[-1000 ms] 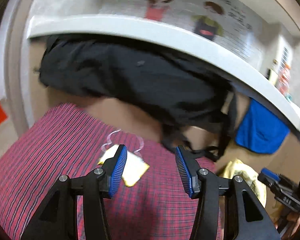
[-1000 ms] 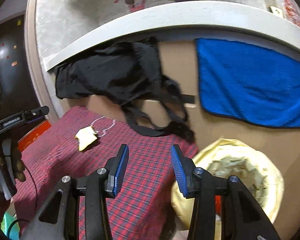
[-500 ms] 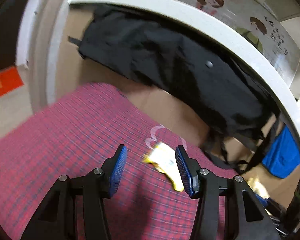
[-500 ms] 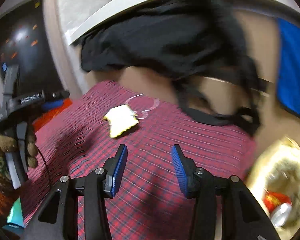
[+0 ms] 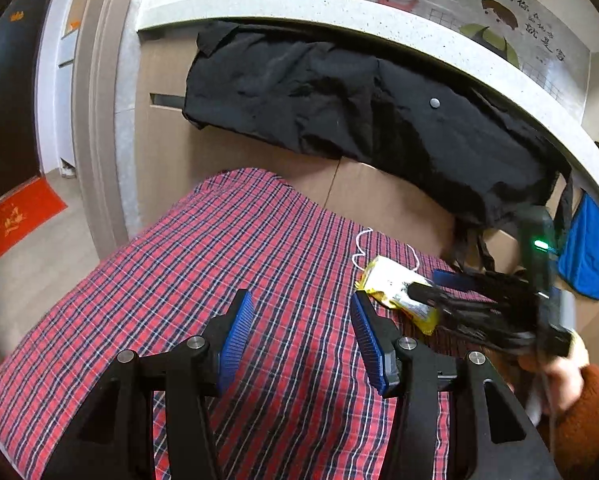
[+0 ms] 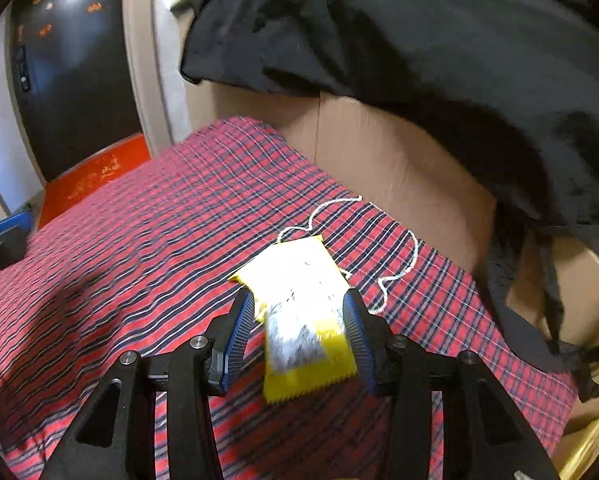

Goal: Collect trash
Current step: 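Move the right gripper to the yellow snack wrapper and grasp it, then carry the yellow wrapper over the bin with the right gripper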

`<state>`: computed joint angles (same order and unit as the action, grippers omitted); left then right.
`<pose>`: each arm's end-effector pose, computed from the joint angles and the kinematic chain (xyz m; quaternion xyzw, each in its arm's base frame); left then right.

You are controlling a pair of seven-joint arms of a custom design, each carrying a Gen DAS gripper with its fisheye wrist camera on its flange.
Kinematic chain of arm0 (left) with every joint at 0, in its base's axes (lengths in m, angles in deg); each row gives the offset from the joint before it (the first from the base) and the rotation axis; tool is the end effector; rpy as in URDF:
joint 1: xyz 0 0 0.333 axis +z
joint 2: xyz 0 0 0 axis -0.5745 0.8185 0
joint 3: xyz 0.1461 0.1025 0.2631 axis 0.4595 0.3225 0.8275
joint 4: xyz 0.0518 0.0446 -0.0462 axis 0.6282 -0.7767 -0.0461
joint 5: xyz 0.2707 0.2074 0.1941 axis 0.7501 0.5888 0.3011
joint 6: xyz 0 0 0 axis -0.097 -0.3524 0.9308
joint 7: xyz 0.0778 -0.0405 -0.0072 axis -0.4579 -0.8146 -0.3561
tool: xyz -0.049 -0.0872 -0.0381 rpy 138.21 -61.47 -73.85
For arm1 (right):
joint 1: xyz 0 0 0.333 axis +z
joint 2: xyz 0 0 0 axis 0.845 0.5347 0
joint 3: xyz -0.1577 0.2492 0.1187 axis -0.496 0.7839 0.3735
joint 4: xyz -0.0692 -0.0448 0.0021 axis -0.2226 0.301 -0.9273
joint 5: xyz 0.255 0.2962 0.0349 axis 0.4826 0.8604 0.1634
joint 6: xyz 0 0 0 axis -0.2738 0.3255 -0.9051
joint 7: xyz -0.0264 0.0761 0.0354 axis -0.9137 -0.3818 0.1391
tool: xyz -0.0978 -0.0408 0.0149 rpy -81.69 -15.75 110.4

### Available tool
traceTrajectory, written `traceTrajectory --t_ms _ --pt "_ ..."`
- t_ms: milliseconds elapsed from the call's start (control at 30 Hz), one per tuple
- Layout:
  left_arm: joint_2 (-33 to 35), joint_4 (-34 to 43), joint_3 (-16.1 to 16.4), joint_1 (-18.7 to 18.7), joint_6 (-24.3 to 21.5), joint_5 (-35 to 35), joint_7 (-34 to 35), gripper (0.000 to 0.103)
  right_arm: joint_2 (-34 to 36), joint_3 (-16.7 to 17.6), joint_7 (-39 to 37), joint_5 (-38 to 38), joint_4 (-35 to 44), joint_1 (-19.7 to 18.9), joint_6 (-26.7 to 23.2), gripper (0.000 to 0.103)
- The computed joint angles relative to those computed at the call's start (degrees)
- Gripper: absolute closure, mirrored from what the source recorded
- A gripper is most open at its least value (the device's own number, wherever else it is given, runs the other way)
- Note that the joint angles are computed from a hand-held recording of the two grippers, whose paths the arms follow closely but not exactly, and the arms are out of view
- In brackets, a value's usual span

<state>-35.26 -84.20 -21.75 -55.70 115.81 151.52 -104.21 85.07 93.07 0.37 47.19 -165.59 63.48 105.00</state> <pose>0.4499 -0.3390 0.4476 -0.7736 0.4297 -0.3412 0.3170 0.6532 0.1043 0.4119 -0.8844 0.2881 -0.1339 0.3419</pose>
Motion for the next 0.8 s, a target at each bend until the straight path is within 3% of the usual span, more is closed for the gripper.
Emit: traceTrajectory --t_ms 133,267,300,333,433,700,800 --pt "-0.7 -1.7 0.6 0.9 4.1 1.1 -2.4 0.051 3.3 -0.9 4.9 -5.5 2.6 2.0 2.5 0.06" --pt "-1.1 -2.7 0.8 1.6 5.9 2.4 -5.1 0.051 5.4 -0.7 8.9 -7.6 5.7 1.1 -1.7 0.06" --pt "-1.1 -2.8 0.7 1.7 6.2 2.7 -5.8 0.051 5.6 -0.7 9.3 -8.0 6.2 0.8 -2.8 0.061" --pt "-1.1 -2.9 0.7 1.8 6.5 2.9 -6.2 0.051 5.7 -0.5 9.1 -8.1 6.5 0.6 -3.1 0.069" --pt "-0.9 -2.7 0.6 1.9 6.6 3.2 -7.1 0.051 2.9 0.3 4.5 -6.3 3.3 -0.7 -2.2 0.088" --pt "0.8 0.7 -0.3 0.3 4.8 3.9 -7.0 0.051 -5.3 -2.4 -1.2 0.3 -2.6 -4.8 -10.4 0.091" --pt "2.4 3.5 -0.8 -1.1 3.8 4.8 -5.9 0.051 -9.8 -4.3 -6.2 4.4 -6.8 -6.2 -10.6 0.091"
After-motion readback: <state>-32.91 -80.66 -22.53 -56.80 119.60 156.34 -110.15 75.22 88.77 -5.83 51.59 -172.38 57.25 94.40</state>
